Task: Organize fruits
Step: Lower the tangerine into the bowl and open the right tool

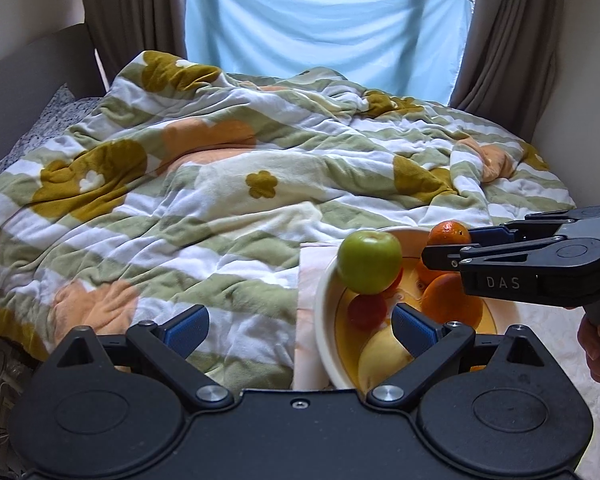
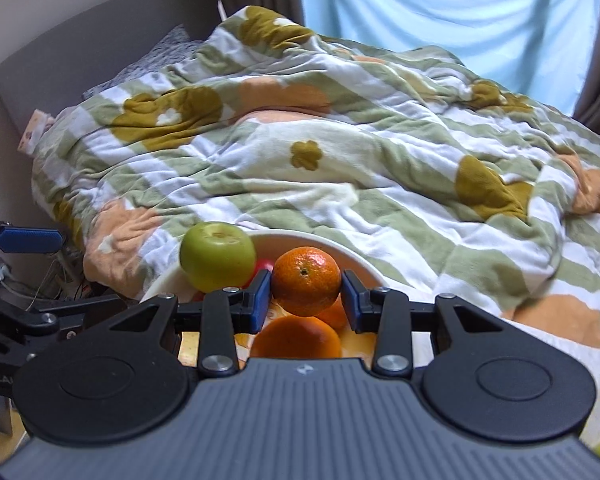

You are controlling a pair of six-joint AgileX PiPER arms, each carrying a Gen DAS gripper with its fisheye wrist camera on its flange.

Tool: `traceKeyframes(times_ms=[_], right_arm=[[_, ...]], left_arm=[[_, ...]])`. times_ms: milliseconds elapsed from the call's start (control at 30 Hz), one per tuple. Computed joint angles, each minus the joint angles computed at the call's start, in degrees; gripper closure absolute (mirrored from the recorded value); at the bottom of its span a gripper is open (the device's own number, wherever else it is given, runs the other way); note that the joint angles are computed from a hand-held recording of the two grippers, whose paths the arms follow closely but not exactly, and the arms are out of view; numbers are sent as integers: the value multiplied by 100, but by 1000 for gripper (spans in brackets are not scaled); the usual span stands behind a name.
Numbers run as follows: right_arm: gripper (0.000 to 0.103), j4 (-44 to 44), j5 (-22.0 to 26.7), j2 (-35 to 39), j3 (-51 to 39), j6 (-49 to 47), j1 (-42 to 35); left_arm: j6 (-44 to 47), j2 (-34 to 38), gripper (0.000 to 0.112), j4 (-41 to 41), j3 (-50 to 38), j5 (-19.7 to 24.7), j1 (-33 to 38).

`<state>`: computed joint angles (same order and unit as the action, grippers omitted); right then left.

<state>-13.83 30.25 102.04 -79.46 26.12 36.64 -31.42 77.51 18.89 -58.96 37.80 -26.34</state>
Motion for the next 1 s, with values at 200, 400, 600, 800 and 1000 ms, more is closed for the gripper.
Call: traceKeyframes(times_ms=[200, 400, 600, 800, 1000], right_arm=[[44, -59, -145, 119, -8, -43, 27], [12, -755, -186, -94, 286, 638, 88], [11, -930, -195, -588, 752, 1012, 58], [10, -1198, -165, -1458, 1362, 1353, 66], [0, -1286, 238, -2739, 2046, 1395, 109]], left_arm=[[-122, -188, 13, 82, 174, 40, 69], [-408, -291, 13, 295, 227, 160, -70], [-1067, -492, 13, 865, 147, 531, -567], [-2384, -755, 13, 1946, 3, 1500, -1649], [-3753, -895, 12, 2800, -192, 2873, -3205]])
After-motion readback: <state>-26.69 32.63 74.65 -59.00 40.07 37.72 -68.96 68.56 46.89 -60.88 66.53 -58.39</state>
